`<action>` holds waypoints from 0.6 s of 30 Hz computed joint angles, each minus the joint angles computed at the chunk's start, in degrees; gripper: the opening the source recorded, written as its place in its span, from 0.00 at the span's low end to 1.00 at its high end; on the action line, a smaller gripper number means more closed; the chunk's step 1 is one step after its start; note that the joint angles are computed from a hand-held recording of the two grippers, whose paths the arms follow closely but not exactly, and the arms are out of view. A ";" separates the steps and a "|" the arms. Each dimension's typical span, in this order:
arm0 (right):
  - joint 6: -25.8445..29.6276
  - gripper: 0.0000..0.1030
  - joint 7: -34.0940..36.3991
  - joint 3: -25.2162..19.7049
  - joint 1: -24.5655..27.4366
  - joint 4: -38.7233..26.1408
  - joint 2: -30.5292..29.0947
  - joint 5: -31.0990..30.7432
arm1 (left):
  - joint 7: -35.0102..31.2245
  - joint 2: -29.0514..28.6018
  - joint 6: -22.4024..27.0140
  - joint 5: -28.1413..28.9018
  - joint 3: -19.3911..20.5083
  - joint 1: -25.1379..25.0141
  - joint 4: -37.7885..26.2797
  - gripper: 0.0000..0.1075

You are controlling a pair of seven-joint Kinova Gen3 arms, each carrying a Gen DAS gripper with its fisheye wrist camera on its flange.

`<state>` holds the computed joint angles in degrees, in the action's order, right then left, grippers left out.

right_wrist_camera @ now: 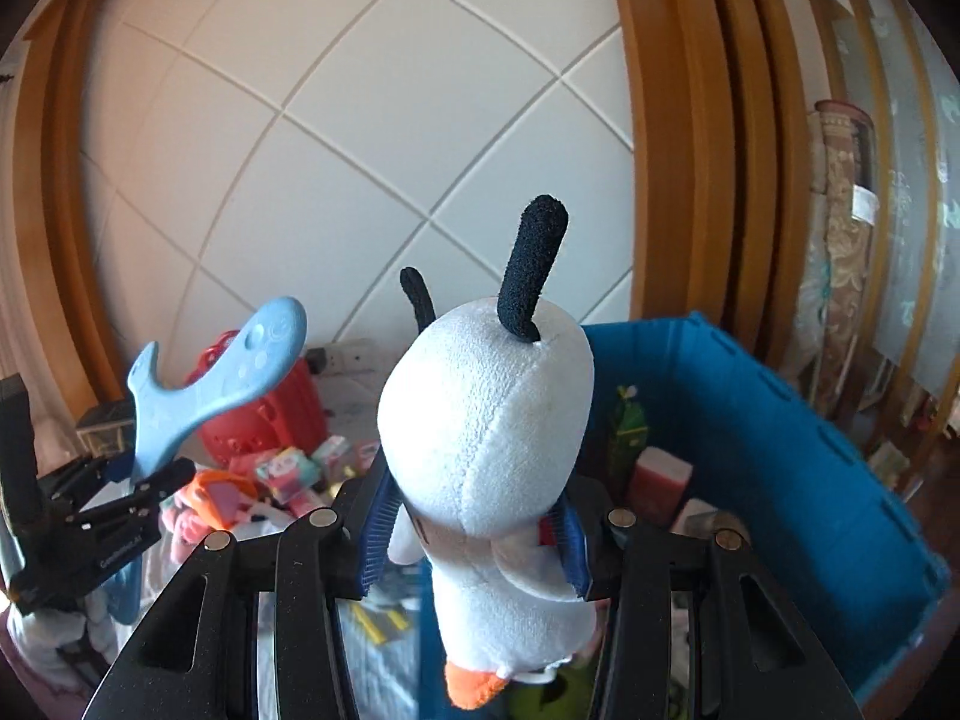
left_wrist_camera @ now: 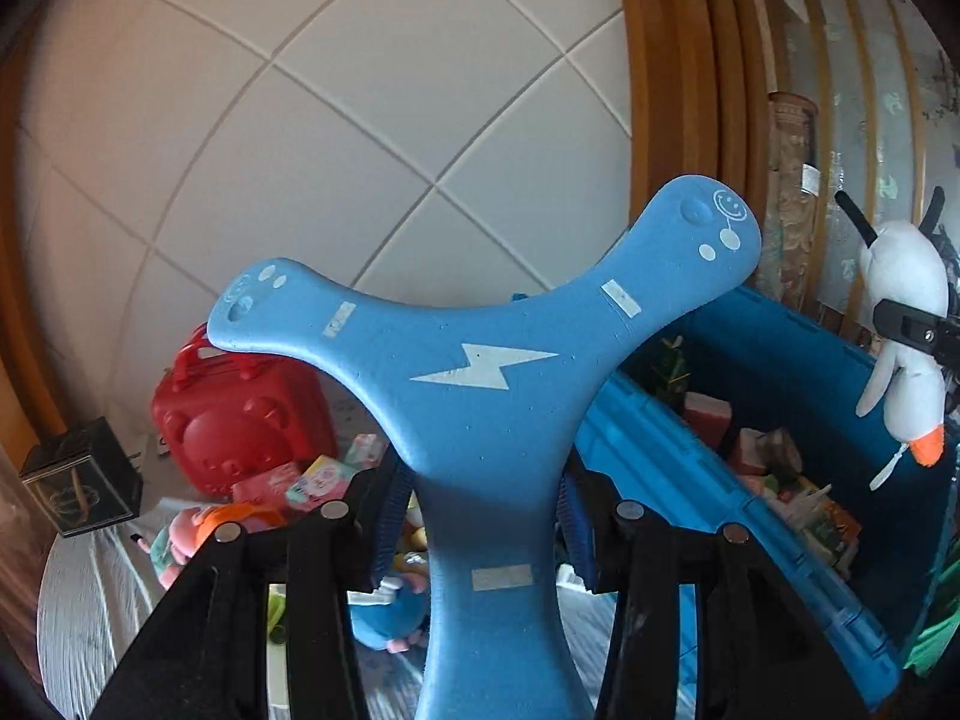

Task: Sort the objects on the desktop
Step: 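Carry the blue toy and plush bird into the blue crate and release them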

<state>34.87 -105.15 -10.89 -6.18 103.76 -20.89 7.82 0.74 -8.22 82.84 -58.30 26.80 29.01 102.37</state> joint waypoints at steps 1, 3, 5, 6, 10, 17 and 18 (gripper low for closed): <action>0.85 0.44 2.33 2.56 -0.58 -0.65 0.08 -0.14 | -0.80 2.26 -1.26 -0.84 0.60 -0.81 -2.65 0.41; 2.19 0.44 6.99 7.87 -2.03 -1.77 0.54 -0.54 | -2.69 6.68 -2.37 -2.15 1.61 -1.61 -7.96 0.41; 3.39 0.44 11.65 13.18 -3.48 -2.85 1.50 -1.79 | -5.28 11.08 -4.68 -2.48 3.27 -3.69 -13.27 0.41; 4.38 0.44 13.98 15.83 -4.09 -3.65 2.25 -2.70 | -6.90 12.90 -5.90 -1.44 2.67 -3.72 -15.93 0.41; 6.62 0.44 23.30 26.45 -7.54 -5.45 5.60 -6.73 | -14.59 20.86 -8.75 3.55 -4.42 0.81 -26.54 0.41; 9.17 0.44 39.17 40.65 -10.01 -6.54 11.30 -19.73 | -27.46 33.88 -2.34 13.39 -9.30 2.73 -44.46 0.41; 9.63 0.44 41.48 41.85 -9.37 -6.89 12.35 -22.06 | -27.79 35.14 -1.50 13.64 -10.16 3.29 -45.71 0.41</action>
